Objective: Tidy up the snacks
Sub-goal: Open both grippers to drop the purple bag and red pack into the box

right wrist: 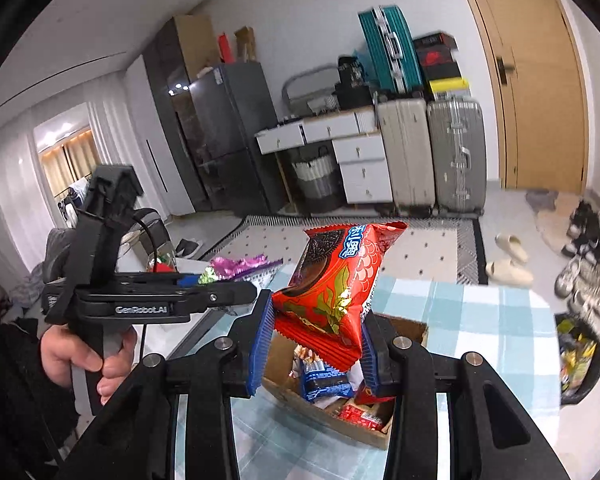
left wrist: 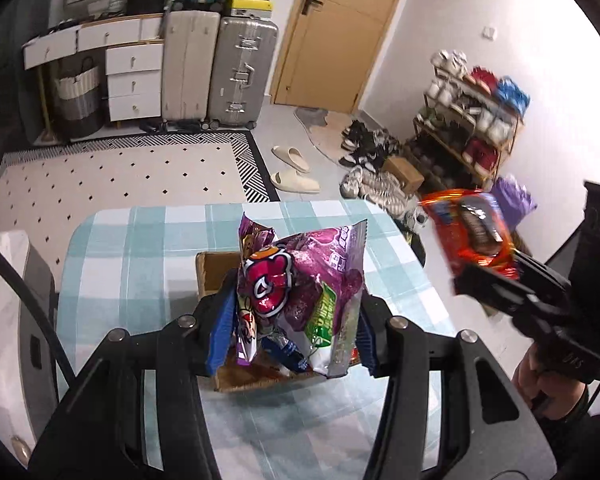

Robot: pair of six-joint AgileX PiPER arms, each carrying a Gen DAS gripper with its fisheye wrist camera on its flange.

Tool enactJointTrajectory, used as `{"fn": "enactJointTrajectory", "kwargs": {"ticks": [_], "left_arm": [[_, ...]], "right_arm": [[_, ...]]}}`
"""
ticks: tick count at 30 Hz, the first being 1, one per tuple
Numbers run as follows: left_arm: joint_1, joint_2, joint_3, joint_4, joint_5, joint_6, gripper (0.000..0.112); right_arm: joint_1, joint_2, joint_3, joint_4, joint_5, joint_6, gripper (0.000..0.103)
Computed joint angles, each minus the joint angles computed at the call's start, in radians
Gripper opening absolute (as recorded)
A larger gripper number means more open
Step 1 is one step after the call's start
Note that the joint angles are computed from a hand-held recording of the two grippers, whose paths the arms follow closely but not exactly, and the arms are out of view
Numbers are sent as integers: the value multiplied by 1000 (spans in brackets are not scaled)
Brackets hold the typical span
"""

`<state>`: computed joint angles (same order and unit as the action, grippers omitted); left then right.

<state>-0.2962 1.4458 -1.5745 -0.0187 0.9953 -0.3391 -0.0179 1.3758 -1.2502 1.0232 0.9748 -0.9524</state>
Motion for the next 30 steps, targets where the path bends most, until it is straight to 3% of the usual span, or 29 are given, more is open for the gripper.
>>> {"fn": "enactJointTrajectory", "kwargs": {"ticks": [10, 24, 30], "left_arm": [[34, 165, -32, -71, -64, 45, 47], [63, 259, 0, -135, -130, 109, 48], [76, 304, -14, -151, -121, 123, 49]], "right_arm": [[82, 158, -45, -55, -86, 36, 38], [129, 251, 7, -60, -161, -28, 39], [151, 266, 17, -79, -211, -33, 52]]}}
